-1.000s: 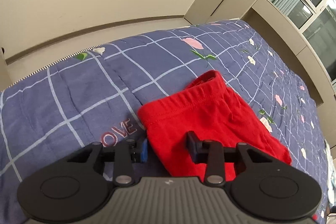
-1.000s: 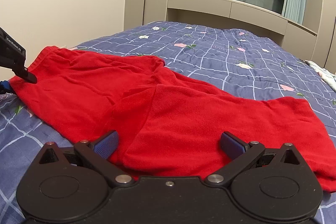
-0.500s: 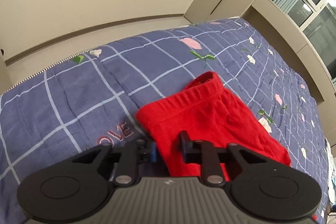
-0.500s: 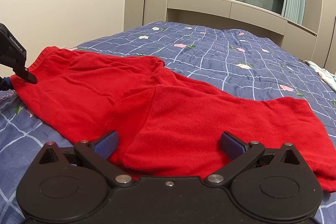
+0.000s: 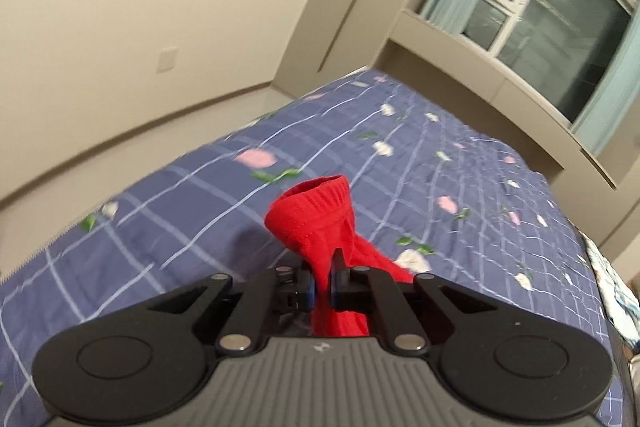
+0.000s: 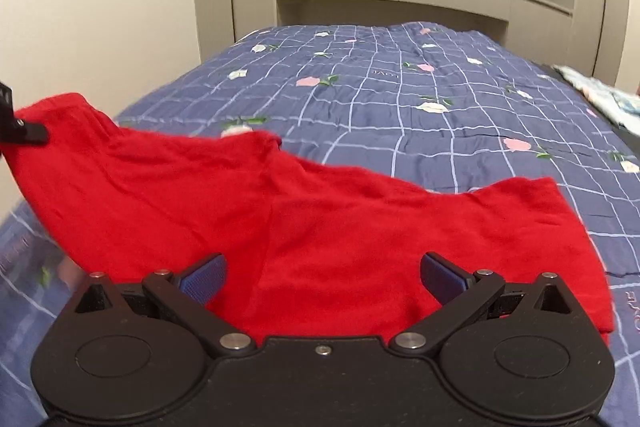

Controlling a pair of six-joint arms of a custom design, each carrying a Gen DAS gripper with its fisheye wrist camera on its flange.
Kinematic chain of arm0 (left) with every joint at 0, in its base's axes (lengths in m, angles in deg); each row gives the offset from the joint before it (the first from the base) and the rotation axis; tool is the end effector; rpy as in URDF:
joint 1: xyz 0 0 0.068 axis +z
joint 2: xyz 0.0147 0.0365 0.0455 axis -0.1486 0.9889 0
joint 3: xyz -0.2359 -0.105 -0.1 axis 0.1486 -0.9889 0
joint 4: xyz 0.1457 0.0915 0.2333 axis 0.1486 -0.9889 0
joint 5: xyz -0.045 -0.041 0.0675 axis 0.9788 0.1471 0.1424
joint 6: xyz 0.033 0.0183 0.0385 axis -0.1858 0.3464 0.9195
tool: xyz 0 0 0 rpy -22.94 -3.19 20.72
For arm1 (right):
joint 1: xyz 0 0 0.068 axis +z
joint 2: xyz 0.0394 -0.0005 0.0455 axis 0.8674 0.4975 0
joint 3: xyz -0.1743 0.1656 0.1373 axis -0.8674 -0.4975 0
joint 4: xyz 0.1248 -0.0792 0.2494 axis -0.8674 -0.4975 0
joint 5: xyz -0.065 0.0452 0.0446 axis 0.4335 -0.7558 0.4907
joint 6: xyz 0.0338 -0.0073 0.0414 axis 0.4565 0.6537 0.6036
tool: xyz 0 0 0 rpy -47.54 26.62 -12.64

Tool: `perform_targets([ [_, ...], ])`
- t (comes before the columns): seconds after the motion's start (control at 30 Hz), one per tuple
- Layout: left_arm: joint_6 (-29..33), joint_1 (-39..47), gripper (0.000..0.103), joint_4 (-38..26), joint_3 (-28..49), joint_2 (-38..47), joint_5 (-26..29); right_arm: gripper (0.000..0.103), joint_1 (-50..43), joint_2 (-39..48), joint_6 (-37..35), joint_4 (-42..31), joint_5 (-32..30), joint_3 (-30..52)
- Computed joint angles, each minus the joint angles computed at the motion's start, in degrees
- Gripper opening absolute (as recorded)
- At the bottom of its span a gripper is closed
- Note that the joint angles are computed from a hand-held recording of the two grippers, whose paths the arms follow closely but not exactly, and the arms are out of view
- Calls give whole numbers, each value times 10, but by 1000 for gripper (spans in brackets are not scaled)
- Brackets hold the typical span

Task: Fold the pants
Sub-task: 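Grasp the waistband with the left gripper and lift it up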

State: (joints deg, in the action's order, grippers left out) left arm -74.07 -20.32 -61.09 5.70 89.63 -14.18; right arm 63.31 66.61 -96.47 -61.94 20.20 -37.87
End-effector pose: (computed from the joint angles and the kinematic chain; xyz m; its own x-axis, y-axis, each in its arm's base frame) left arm 0.2367 -0.0279 0.1546 -0.1476 -0.6927 -0.7060 -0.7347 0.5546 -0.3906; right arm 0.3343 0.0341 0.1128 -0.5231 -0.3993 -0.7529 -0.6171 0.7868 0.0114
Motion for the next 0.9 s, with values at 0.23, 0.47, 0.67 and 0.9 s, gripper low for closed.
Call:
perform_targets([
  [0.23, 28, -30, 5, -17, 43, 6, -26, 103, -23, -90, 9, -64, -43, 1],
  [0.47, 44, -72, 5, -47, 99, 38, -57, 103, -66, -111, 9, -90, -85, 22],
  [0.67, 77, -114, 5, -69, 175, 88, -77, 103, -121, -96, 18, -97, -136, 50],
  [0.9, 135, -176, 5, -69, 285, 180, -78, 103, -212, -54, -3, -84, -168, 82],
])
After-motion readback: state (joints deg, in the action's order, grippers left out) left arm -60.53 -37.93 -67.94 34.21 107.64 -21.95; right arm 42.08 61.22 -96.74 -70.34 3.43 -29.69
